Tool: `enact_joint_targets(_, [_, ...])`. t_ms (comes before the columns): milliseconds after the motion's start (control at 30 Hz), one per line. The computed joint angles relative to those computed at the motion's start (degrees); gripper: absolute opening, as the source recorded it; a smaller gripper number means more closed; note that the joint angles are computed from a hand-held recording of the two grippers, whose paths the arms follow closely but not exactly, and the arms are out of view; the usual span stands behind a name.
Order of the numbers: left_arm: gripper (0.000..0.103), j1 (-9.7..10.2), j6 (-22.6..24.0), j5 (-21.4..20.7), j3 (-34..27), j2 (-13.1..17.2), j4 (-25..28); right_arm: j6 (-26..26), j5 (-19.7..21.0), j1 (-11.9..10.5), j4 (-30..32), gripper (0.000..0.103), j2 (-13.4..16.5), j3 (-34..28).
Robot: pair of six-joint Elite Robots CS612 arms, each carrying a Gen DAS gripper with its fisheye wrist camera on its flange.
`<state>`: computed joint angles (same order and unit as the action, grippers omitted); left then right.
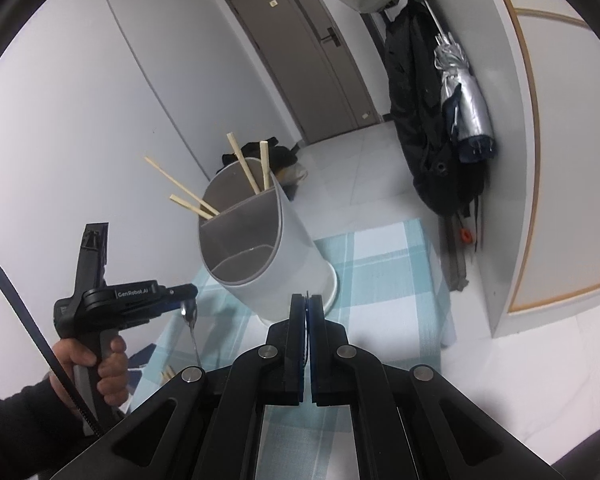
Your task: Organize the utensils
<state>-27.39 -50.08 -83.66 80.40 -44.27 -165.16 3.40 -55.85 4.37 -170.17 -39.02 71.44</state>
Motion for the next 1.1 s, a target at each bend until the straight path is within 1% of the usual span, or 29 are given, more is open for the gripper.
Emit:
enact_joint_targets(200, [0.024, -0.12, 0.0, 0.2, 1.2, -0.9, -2.1, -0.7, -0.7, 0.3, -1.2, 0.001, -0.4, 0.7])
enact_joint_targets(300, [0.021, -0.25, 0.2, 0.2, 2.0, -1.4, -2.7, -1.2, -1.2, 0.5, -1.7, 0.001, -0.6, 1.0])
enact_joint_targets(333, [0.012, -0.31, 0.2, 0.3, 2.2, -1.5, -2.7, -1.3, -1.4, 0.5, -1.9, 0.001, -0.7, 1.0])
enact_joint_targets(367, [0.000, -0.28, 0.4, -0.2, 2.2, -1.6, -2.2, -1.5, -1.6, 0.6, -2.1, 0.001, -0.7, 1.1])
enact_joint_targets(400, [0.000, -0.33, 0.4, -0.4, 2.2, -1.7, -1.6, -1.6, -1.8, 0.7, -2.2, 0.001, -0.7, 1.1])
enact_joint_targets(500, [0.000, -0.62, 0.7, 0.6, 2.5, -2.0, -0.3, -2.0, -2.0, 0.9, -2.5, 0.001, -0.9, 1.4])
enact_joint_targets(533, [0.000, -0.58, 0.5, 0.6, 2.6, -2.0, 0.2, -2.1, -2.2, 1.0, -2.5, 0.001, -0.9, 1.5])
enact_joint_targets(600, [0.000, -0.38, 0.2, -0.3, 3.1, -2.0, -1.3, -1.9, -2.1, 1.1, -2.6, 0.001, -1.1, 1.7])
enact_joint_targets(767, [0.001, -0.08, -1.2, -1.1, 3.5, -2.3, 0.2, -2.6, -2.1, 1.4, -3.1, 0.001, -1.5, 2.4])
enact_joint_targets(800, [0.005, 0.09, -1.4, -1.9, 3.3, -2.3, 1.1, -2.6, -2.0, 1.4, -3.2, 0.001, -1.6, 2.5])
enact_joint_targets(833, [0.008, 0.41, -1.9, -3.7, 3.1, -2.1, 1.8, -2.5, -1.9, 1.4, -3.2, 0.001, -1.5, 2.5])
enact_joint_targets(867, [0.022, 0.60, -2.0, -4.8, 2.7, -1.8, 2.6, -2.4, -1.8, 1.3, -3.2, 0.001, -1.5, 2.5])
enact_joint_targets(900, [0.031, 0.72, -2.0, -5.6, 2.3, -1.6, 3.9, -2.4, -1.7, 1.3, -3.1, 0.001, -1.5, 2.5])
enact_joint_targets(933, [0.046, 0.73, -1.8, -6.1, 2.0, -1.3, 4.6, -2.4, -1.6, 1.3, -3.0, 0.001, -1.5, 2.5])
enact_joint_targets(1000, [0.049, 0.37, -1.0, -4.7, 1.6, -1.0, 5.4, -2.4, -1.5, 1.2, -2.9, 0.001, -1.6, 2.5])
enact_joint_targets(1033, [0.050, 0.13, 0.0, -4.0, 0.7, -0.6, 7.1, -2.4, -1.4, 1.1, -2.7, 0.001, -1.5, 2.4])
enact_joint_targets(1100, [0.051, -0.03, 1.8, -4.8, -0.9, 0.3, 9.3, -2.3, -1.4, 1.0, -2.2, 0.001, -1.5, 2.4])
